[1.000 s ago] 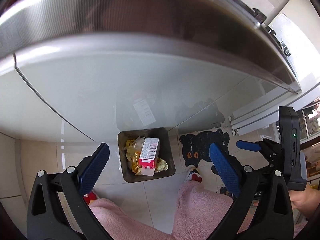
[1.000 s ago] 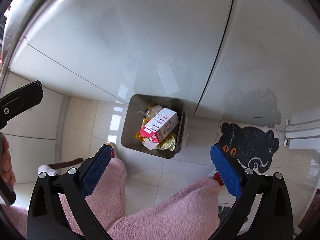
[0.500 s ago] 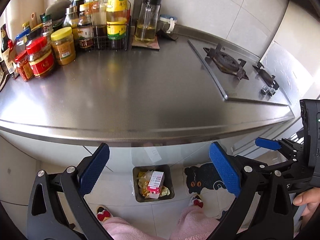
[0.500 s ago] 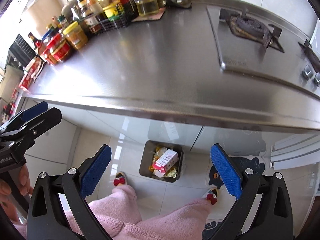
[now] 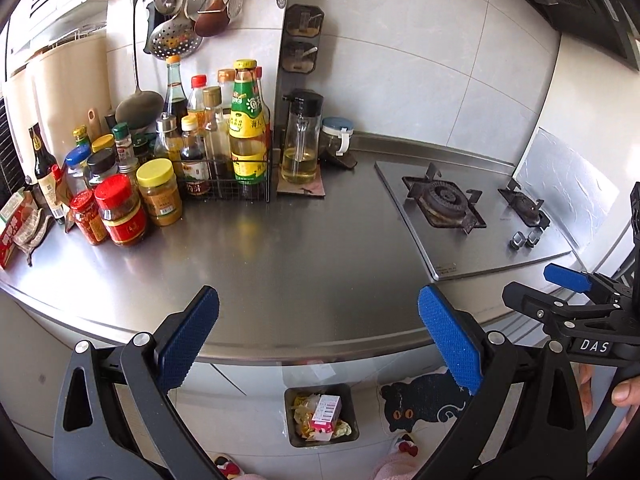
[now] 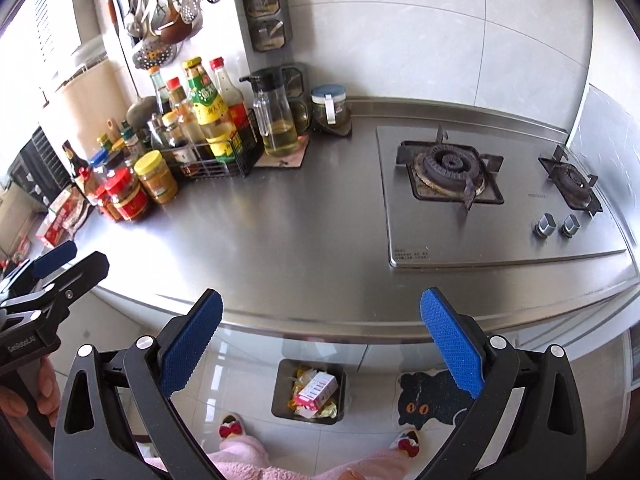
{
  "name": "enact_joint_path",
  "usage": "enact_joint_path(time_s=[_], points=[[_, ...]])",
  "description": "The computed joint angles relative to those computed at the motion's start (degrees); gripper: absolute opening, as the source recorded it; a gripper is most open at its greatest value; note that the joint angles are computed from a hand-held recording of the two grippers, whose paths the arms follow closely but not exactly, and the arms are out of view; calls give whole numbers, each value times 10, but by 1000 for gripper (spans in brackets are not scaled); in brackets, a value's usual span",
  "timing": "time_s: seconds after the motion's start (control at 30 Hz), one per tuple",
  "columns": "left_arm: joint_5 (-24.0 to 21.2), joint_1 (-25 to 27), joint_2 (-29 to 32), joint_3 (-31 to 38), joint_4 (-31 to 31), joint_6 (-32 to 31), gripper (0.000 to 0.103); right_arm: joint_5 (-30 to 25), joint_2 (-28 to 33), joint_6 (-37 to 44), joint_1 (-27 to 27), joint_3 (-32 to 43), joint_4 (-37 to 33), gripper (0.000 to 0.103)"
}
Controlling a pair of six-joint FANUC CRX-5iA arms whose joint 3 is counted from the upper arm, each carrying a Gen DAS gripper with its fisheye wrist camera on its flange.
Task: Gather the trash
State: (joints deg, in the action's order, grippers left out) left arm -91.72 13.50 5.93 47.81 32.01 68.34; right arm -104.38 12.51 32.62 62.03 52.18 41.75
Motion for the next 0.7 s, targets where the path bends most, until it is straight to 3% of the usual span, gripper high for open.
enact_joint_path(time_s=[0.33, 0.7], points=[[-13, -6, 42, 93, -1, 31, 95, -45, 95, 70, -4, 168, 66, 100], [-14, -21, 73, 143, -8, 44, 95, -36, 93, 68, -12, 173, 71, 100]])
